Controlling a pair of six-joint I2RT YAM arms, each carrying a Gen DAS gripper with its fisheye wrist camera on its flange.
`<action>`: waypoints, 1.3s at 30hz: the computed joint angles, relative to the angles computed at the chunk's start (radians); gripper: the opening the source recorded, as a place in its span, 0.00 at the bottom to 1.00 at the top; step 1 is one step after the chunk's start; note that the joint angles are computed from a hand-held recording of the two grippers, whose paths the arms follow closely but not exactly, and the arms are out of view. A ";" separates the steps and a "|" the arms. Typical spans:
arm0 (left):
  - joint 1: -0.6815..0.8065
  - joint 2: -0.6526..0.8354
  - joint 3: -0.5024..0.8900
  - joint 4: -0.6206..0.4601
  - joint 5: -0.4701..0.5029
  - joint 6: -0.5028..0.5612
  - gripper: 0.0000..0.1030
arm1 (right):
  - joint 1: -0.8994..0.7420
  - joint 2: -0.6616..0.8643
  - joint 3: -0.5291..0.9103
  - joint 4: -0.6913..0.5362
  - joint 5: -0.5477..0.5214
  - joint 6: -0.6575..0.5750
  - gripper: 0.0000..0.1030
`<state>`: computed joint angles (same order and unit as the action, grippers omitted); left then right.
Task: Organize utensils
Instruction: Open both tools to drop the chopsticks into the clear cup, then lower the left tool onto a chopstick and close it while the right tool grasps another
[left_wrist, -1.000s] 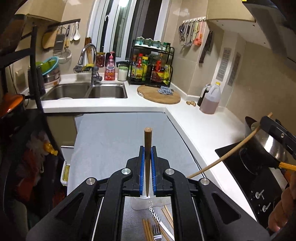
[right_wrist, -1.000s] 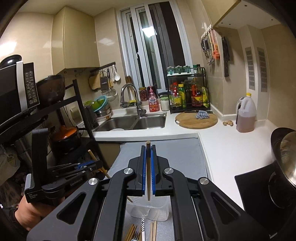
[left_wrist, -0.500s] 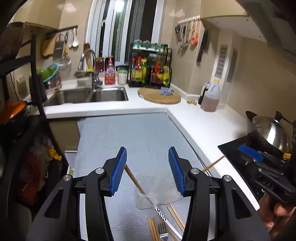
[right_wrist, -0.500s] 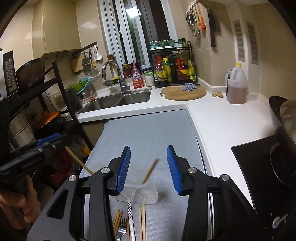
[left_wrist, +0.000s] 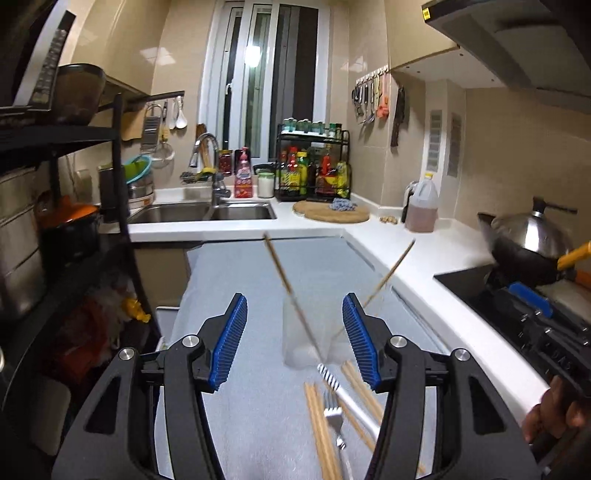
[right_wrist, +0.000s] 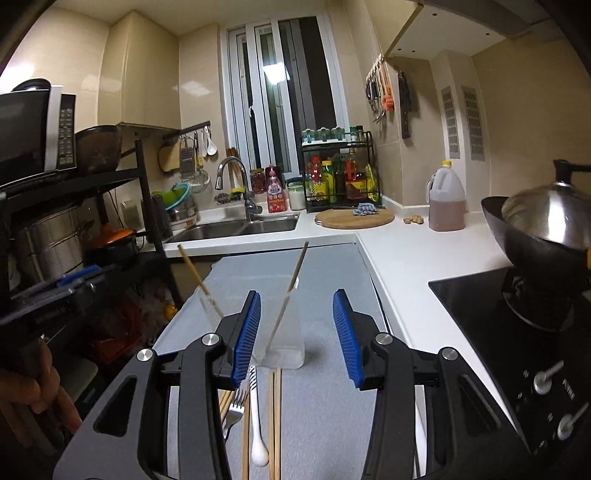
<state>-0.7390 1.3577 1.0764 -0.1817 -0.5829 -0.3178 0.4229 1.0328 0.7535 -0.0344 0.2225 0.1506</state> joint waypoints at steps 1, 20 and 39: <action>-0.019 -0.011 -0.049 0.029 -0.015 -0.003 0.48 | 0.012 -0.022 -0.035 0.013 0.010 -0.008 0.40; -0.157 0.040 -0.477 0.247 0.008 -0.311 0.16 | 0.066 0.130 -0.374 0.229 -0.079 0.130 0.09; -0.195 0.148 -0.466 0.266 0.059 -0.333 0.08 | 0.112 0.289 -0.358 0.250 -0.013 0.120 0.13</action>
